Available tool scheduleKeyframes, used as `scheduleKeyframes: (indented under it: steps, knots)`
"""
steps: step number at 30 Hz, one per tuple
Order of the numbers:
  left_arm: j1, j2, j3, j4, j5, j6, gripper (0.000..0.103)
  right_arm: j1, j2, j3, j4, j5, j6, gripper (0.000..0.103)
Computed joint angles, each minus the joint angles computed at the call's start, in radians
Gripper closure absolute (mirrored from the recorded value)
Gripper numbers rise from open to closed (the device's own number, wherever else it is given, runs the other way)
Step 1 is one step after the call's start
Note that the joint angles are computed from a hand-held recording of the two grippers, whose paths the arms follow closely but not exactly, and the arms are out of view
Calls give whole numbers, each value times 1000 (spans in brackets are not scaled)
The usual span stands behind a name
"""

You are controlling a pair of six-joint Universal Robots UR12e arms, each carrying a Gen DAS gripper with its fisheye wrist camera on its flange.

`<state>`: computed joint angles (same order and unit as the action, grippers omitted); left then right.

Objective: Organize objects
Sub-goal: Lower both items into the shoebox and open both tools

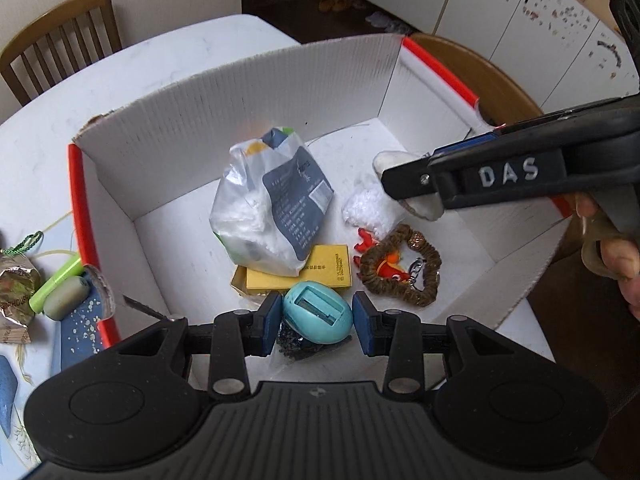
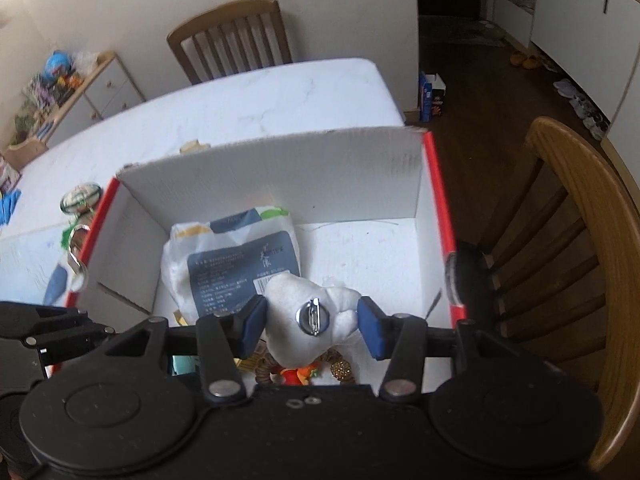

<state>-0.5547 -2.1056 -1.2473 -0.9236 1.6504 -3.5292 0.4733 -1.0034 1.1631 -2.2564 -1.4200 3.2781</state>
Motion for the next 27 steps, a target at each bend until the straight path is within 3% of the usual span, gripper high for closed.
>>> scheduleKeyframes:
  steps: [10, 22, 25, 27]
  knots:
    - [2, -21, 23, -43, 2, -16, 65, 10, 27, -31, 60, -24, -80, 54]
    - [0, -23, 25, -49, 11, -31, 65, 12, 29, -28, 63, -24, -86, 52]
    - [-1, -18, 17, -35, 10, -40, 61, 11, 25, -24, 62, -15, -92, 49]
    - [-3, -15, 13, -25, 19, -45, 52, 11, 22, -20, 60, -9, -92, 47]
